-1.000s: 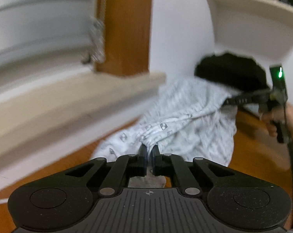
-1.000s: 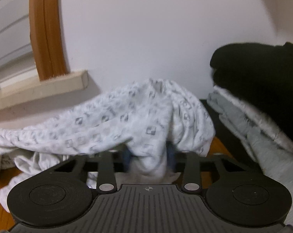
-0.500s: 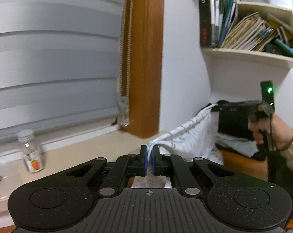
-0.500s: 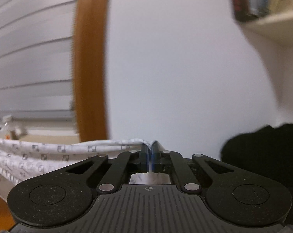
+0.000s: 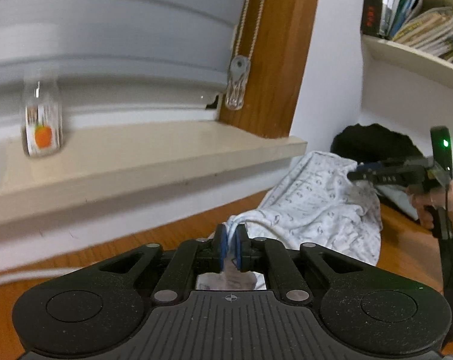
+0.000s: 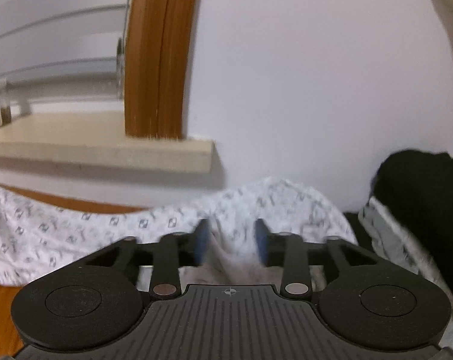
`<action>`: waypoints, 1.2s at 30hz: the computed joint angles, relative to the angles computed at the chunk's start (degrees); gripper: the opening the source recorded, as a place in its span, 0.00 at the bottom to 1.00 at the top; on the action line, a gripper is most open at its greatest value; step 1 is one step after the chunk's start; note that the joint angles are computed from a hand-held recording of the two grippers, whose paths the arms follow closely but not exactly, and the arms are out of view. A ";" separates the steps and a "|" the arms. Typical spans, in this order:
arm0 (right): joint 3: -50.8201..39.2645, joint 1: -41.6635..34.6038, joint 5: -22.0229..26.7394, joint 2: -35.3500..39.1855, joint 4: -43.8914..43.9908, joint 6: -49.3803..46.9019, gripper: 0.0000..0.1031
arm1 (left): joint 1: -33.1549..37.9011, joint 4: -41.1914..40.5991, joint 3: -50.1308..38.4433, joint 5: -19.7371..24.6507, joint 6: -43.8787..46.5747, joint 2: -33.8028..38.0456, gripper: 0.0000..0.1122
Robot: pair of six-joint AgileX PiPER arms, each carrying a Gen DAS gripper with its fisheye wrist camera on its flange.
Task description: Fold clothes
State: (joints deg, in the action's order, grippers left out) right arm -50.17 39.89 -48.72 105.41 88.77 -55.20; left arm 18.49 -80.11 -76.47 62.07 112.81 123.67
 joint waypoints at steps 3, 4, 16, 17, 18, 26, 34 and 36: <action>1.24 -0.28 3.06 -0.09 -1.27 4.16 0.83 | 0.27 -0.02 -3.20 1.66 -3.27 4.06 0.10; 1.47 -0.50 4.10 0.08 -1.88 5.88 1.00 | 0.14 0.65 -3.89 1.41 -3.98 4.60 0.10; -11.98 6.81 -5.94 12.58 2.87 9.11 1.00 | 0.77 1.30 -3.16 0.32 -2.80 4.23 0.23; -14.99 6.78 -5.21 13.70 6.10 5.50 1.00 | 0.83 1.24 -2.87 0.30 -2.44 4.08 0.23; -17.11 6.59 -3.70 14.36 8.35 2.78 1.00 | 0.88 1.32 -2.87 0.46 -2.46 4.09 0.23; -13.82 5.60 7.08 13.62 -7.50 21.85 1.00 | 0.70 1.91 -3.34 -0.10 -3.55 4.33 0.23; -7.16 5.10 2.19 12.25 -20.90 45.90 1.00 | 0.62 2.04 -3.02 -0.19 -3.19 4.13 0.23; -7.44 4.91 1.91 12.30 -18.73 45.13 1.00 | 0.67 2.06 -3.03 -0.13 -3.21 4.14 0.23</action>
